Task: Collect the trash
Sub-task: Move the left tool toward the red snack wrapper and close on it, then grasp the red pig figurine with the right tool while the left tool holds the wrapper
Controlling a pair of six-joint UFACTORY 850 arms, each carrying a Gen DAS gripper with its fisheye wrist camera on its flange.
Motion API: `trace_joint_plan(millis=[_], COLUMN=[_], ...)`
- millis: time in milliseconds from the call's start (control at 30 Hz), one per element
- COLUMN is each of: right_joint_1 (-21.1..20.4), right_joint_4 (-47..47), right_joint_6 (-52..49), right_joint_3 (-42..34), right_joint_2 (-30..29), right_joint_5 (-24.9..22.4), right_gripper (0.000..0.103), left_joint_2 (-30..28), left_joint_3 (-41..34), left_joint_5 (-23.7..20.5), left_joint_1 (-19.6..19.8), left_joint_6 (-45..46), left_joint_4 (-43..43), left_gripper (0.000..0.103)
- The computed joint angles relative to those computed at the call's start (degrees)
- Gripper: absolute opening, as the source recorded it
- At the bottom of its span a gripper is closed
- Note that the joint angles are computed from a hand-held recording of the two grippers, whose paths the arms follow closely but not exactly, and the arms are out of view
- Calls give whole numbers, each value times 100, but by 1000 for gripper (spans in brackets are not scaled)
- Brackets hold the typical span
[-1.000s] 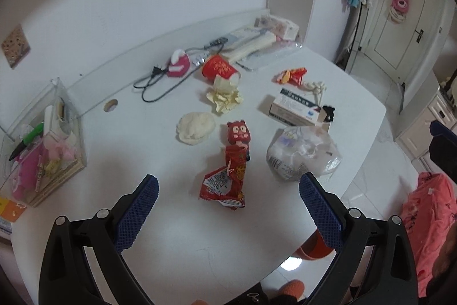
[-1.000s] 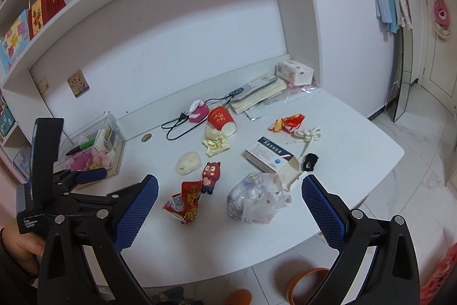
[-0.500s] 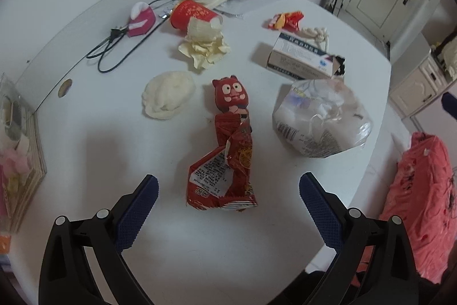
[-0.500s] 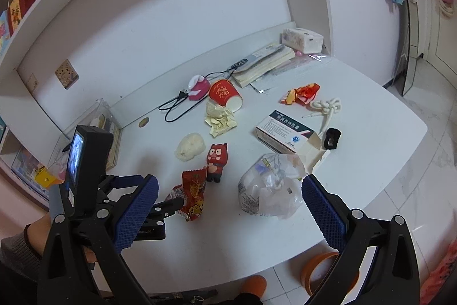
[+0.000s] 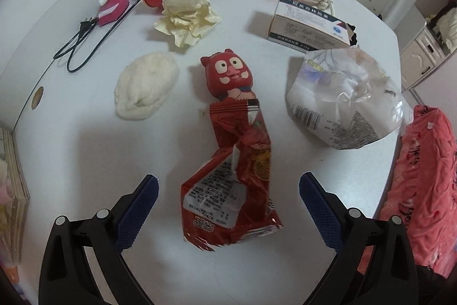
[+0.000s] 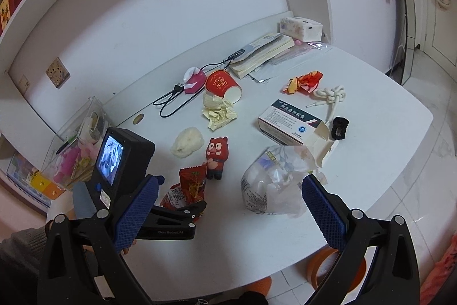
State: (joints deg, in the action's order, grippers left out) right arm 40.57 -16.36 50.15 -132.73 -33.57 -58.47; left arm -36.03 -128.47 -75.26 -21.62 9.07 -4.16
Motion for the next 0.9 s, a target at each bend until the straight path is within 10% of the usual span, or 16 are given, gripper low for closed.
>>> trace_joint_plan(millis=[700, 900], right_joint_1=[-168, -217], right_joint_4=[565, 899], right_joint_6=[-331, -677], right_joint_3=[-356, -1083], right_joint_2=[-598, -1106], right_joint_5=[242, 72], right_gripper=[98, 98], left_joint_2=[43, 129], left_joint_3=[492, 686], left_joint_5=[152, 319], left_joint_1=[258, 387], left_joint_6=[314, 304], left_joint_4=[-450, -626], left_gripper=[59, 32])
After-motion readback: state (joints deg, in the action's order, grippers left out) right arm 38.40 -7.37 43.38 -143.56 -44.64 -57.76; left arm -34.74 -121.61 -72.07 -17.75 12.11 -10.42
